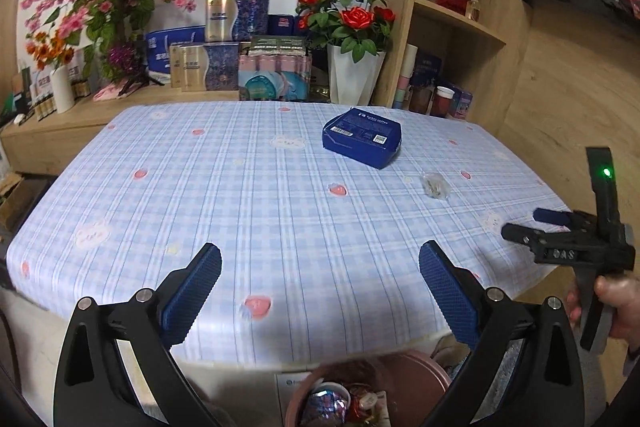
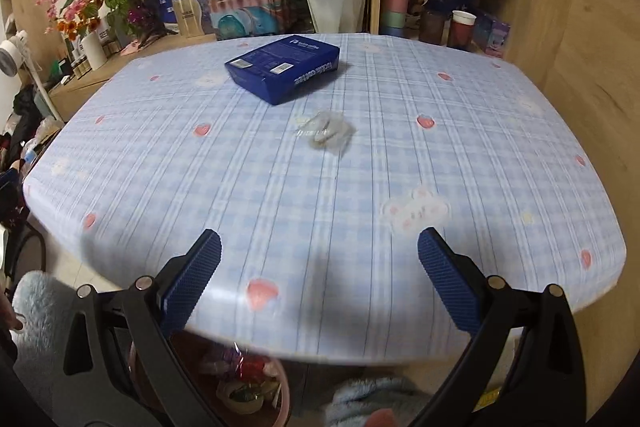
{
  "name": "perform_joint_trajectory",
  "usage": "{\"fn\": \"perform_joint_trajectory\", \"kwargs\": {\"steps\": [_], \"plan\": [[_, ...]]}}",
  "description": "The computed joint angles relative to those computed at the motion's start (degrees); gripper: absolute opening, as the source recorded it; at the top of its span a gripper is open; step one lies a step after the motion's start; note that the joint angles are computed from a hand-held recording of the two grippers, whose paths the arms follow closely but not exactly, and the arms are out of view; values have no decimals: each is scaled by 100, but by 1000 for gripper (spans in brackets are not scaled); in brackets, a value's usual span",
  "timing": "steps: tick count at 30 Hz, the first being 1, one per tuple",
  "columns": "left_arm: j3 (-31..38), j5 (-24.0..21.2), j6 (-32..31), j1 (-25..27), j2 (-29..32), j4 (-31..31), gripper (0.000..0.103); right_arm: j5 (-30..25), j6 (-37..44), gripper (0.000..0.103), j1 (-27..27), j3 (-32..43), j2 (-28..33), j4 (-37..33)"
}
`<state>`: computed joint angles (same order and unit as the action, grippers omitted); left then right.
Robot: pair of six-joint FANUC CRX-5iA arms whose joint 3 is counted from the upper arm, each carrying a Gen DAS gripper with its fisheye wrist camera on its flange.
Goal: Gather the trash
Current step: 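Reach to the clear plastic bag and close the right gripper on it, then grasp the blue luckin coffee bag with the left gripper while the right holds the clear bag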
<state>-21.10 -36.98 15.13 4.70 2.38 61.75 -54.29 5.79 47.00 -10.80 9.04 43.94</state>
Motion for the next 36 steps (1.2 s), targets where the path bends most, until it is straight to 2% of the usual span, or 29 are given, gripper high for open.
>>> {"fn": "perform_joint_trajectory", "kwargs": {"steps": [5, 9, 12, 17, 20, 22, 23, 25, 29, 32, 36], "plan": [[463, 211, -125, -261, 477, 38, 97, 180, 420, 96, -512, 579, 525, -168], [903, 396, -125, -468, 898, 18, 97, 437, 876, 82, -910, 1191, 986, -714], [1148, 502, -139, -588, 1132, -15, 97, 378, 1116, 81, -1101, 1644, 1323, -1053], [1561, 601, -126, -764, 1500, -242, 97, 193, 1529, 72, -1296, 2213, 1743, -1450], [1806, 641, -117, -876, 1705, -414, 97, 123, 1762, 61, -1378, 2427, 1891, -1687], [1918, 636, -77, -930, 1798, -498, 97, 154, 2057, 46, -1423, 2507, 1926, -1938], [1988, 618, -29, -955, 1849, -561, 97, 151, 2228, 45, -1421, 2529, 1937, -1982], [2088, 583, 53, -996, 1924, -637, 97, 278, 2439, 35, -1399, 2423, 1881, -1881], [2333, 472, 301, -1075, 2078, -934, 97, 846, 2416, 28, -1476, 1977, 1595, -1862], [2538, 398, 469, -1143, 2194, -1185, 97, 1278, 2040, 25, -1530, 1472, 1312, -1396], [3311, 25, 1187, -1283, 2584, -2025, 97, 1770, 1029, 23, -1672, 668, 910, -271]]}}
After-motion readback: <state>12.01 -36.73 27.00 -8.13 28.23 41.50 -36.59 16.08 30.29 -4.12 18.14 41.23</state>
